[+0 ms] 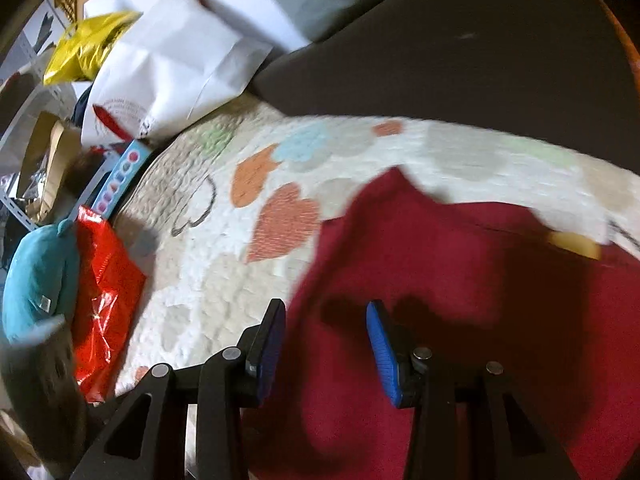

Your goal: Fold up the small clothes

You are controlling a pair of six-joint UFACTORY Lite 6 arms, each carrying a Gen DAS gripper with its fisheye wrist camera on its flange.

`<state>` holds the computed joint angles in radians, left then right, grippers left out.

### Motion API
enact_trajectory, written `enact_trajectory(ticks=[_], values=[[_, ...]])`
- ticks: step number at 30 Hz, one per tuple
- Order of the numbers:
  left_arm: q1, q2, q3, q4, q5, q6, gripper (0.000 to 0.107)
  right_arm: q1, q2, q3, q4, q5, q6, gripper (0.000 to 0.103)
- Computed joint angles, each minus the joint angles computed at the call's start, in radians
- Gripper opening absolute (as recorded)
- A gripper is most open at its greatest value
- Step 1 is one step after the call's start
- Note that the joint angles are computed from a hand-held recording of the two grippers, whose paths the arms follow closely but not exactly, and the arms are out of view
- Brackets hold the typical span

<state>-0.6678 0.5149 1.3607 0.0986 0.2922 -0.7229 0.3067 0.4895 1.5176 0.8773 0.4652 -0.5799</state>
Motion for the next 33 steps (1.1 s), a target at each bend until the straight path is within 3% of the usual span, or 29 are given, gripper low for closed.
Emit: enact_trajectory(ticks=[3,5,9,15,21,26,30,33], values=[[0.000,0.064,0.039,0.007,0.009,-0.006,0.078,0.040,0.198,0.251,-0.209,0.074,0.214,0.046],[0.012,0.094,0.059,-0.101,0.007,0.087,0.078,0.056,0.267,0.343,-0.296,0.099,0.300,0.046],[0.002,0.116,0.087,-0.048,0.009,0.048,0.078,0.036,0.189,0.244,-0.194,0.072,0.208,0.046],[-0.012,0.159,0.142,0.001,0.024,0.003,0.080,0.041,0.123,0.172,-0.300,0.022,0.283,0.047],[0.048,0.209,0.248,-0.200,0.036,0.218,0.079,-0.012,0.022,0.028,-0.085,-0.023,0.120,0.047],[0.125,0.332,0.410,-0.510,0.104,0.546,0.083,-0.066,-0.070,-0.085,-0.005,-0.083,0.045,0.047],[0.118,0.399,0.515,-0.507,0.139,0.539,0.098,-0.128,-0.118,-0.151,0.123,-0.055,-0.096,0.047],[0.081,0.430,0.577,-0.393,0.153,0.443,0.097,-0.178,-0.167,-0.221,0.210,-0.042,-0.187,0.047]])
